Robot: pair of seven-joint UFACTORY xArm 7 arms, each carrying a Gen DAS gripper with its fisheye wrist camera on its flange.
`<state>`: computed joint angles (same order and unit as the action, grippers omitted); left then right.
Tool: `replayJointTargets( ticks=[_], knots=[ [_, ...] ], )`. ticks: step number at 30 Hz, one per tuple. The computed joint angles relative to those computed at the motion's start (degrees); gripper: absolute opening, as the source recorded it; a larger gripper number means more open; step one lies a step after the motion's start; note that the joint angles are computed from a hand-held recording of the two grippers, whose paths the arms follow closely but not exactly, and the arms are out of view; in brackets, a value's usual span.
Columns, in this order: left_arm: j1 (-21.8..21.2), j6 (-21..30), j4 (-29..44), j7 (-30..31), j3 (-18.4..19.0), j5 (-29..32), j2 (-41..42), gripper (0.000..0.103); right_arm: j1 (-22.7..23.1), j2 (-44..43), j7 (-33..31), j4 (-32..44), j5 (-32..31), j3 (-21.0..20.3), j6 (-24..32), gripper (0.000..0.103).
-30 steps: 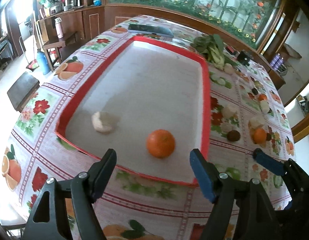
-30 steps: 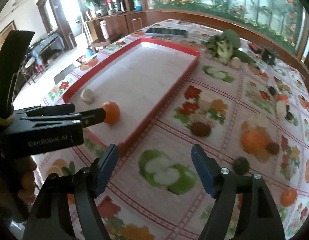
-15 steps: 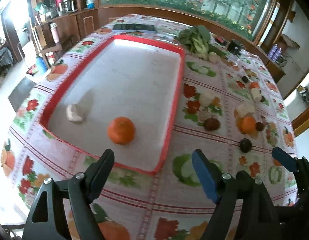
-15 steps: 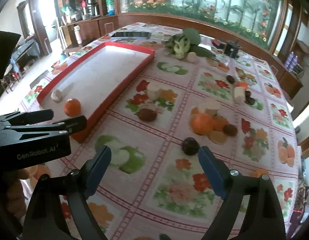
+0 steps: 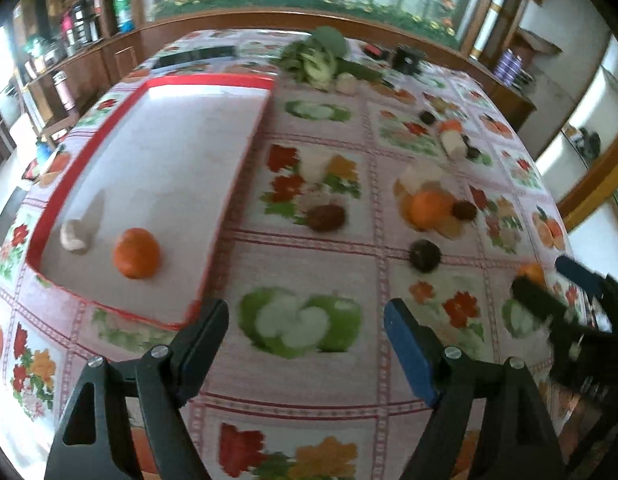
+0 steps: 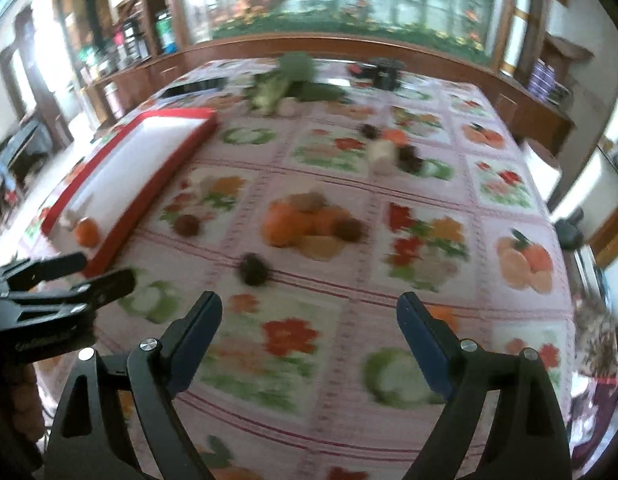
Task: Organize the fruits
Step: 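Withdraw both grippers from the tray back toward the fruit on the table, then grasp a dark round fruit with the left gripper while the right gripper grasps another orange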
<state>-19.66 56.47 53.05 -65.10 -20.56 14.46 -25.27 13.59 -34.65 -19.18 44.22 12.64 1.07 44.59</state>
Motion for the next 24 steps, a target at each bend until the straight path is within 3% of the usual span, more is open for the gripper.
replayJointTargets(
  ticks=[6, 14, 20, 24],
  knots=[
    [-1.8, -1.0, 2.8, 2.3, -0.5, 0.4, 4.5, 0.082, -2.6, 0.1, -2.2, -0.3, 0.1, -3.7, -1.1, 0.089],
    [-3.8, -1.7, 6.9, 4.4, -0.1, 2.0, 10.1, 0.082, -4.7, 1.0, -5.2, -0.7, 1.7, -5.7, -0.1, 0.089],
    [-4.9, -3.6, 11.4, 5.7, 1.8, 3.1, 15.6, 0.082, -5.9, 1.9, -5.7, -0.3, 2.9, -5.9, 1.1, 0.089],
    [-5.6, -7.2, 12.0, 7.5, 3.8, 0.2, 17.8, 0.082, -6.0, 1.8, -6.8, -0.3, 4.0, -6.5, 2.0, 0.089]
  ],
)
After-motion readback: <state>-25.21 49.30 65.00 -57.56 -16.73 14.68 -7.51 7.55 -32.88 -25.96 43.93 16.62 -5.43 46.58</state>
